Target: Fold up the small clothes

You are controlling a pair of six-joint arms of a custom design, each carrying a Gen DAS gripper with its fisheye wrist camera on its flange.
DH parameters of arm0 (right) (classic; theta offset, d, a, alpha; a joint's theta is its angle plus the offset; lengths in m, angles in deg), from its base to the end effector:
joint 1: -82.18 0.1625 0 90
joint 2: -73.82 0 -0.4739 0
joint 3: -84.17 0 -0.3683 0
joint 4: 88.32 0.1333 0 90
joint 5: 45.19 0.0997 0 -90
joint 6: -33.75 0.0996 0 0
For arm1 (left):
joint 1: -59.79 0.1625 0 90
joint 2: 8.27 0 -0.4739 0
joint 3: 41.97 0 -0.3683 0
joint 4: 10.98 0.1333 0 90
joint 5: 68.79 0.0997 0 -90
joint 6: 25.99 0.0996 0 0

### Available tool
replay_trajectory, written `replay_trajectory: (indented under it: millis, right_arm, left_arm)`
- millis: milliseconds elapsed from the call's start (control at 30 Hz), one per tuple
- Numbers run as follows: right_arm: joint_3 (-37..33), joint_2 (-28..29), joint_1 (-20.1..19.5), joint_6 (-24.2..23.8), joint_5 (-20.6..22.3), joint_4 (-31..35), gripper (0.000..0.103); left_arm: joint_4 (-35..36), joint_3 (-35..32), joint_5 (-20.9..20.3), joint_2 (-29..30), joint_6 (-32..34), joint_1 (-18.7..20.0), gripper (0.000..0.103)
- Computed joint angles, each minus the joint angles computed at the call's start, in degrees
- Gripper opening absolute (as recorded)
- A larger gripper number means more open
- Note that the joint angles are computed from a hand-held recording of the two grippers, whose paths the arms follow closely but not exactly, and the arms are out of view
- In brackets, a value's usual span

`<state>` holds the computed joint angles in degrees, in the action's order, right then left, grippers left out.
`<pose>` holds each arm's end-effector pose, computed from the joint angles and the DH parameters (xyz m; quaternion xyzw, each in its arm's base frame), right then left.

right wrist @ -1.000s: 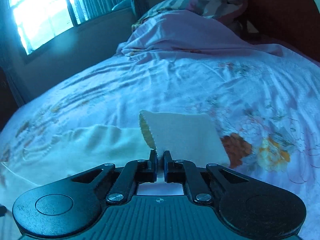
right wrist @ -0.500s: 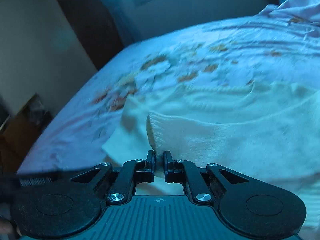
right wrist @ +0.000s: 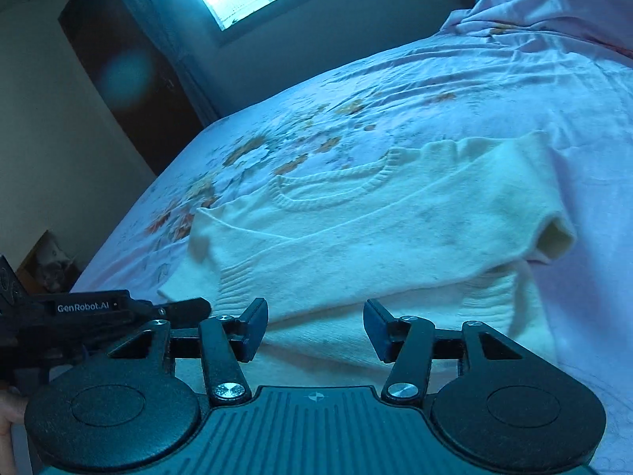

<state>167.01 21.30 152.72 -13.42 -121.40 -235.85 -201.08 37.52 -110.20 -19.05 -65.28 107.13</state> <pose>-0.0982 -0.7493 0.3122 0.2585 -0.9301 0.2592 0.0308 -0.3341 -0.6695 -0.0963 -0.0855 0.8803 -0.4459 0.1374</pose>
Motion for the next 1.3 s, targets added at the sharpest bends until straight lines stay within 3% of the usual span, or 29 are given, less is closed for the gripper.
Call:
replay_trajectory:
  millis: [67,167,300,467,533,567,667,700,733,833,933,1100,1300]
  right_arm:
    - [0.02,-0.77,-0.88,0.76,0.35,0.68,0.053]
    - [0.23,-1.14,-1.56,1.07,0.51,1.1,0.053]
    - [0.18,-1.23,-2.0,2.04,1.02,1.65,0.053]
    - [0.48,-1.43,-2.27,1.42,1.51,1.93,0.053]
    - [0.59,-1.31,-2.26,1.82,1.37,1.62,0.053]
    - [0.7,-1.31,-2.29,2.17,1.43,1.29,0.053]
    - [1.03,-1.4,-2.32,2.67,1.62,0.12,0.053]
    - [1.02,-1.46,-2.37,2.69,1.65,0.22,0.053]
    - [1.03,-1.49,-2.38,2.63,1.61,0.19,0.053]
    - [1.65,-1.63,-2.32,2.86,1.39,-0.92,0.053]
    - [2.28,-1.78,-2.14,2.94,1.08,-2.58,0.053]
    - [2.15,-1.63,-1.79,2.37,1.39,-4.03,0.053]
    - [1.53,-0.26,-0.72,1.95,-0.7,-5.48,0.053]
  left_arm:
    - [0.72,-2.3,3.57,1.03,3.24,-0.65,0.02]
    - [3.47,-5.11,4.32,1.6,3.86,0.1,0.028]
    - [15.12,-8.24,4.84,1.79,-2.6,1.47,0.03]
    - [15.89,-8.21,6.47,2.67,-4.0,1.15,0.036]
    - [15.34,-8.96,5.51,3.12,-3.63,1.35,0.049]
    - [14.5,-9.26,4.93,3.37,-3.35,1.46,0.05]
    - [11.62,-9.44,3.38,3.75,-4.69,1.83,0.043]
    - [9.98,-9.41,2.1,3.87,-4.7,2.08,0.021]
    - [8.88,-9.3,0.62,3.91,-4.63,2.35,0.007]
    - [7.69,-10.86,2.51,5.19,-2.21,1.7,0.006]
    - [-0.51,-9.96,4.87,5.36,2.22,0.25,0.005]
    - [-11.47,-2.57,9.41,2.16,6.1,-2.15,0.005]
    - [-4.02,6.51,11.03,-1.27,-8.3,-1.28,0.005]
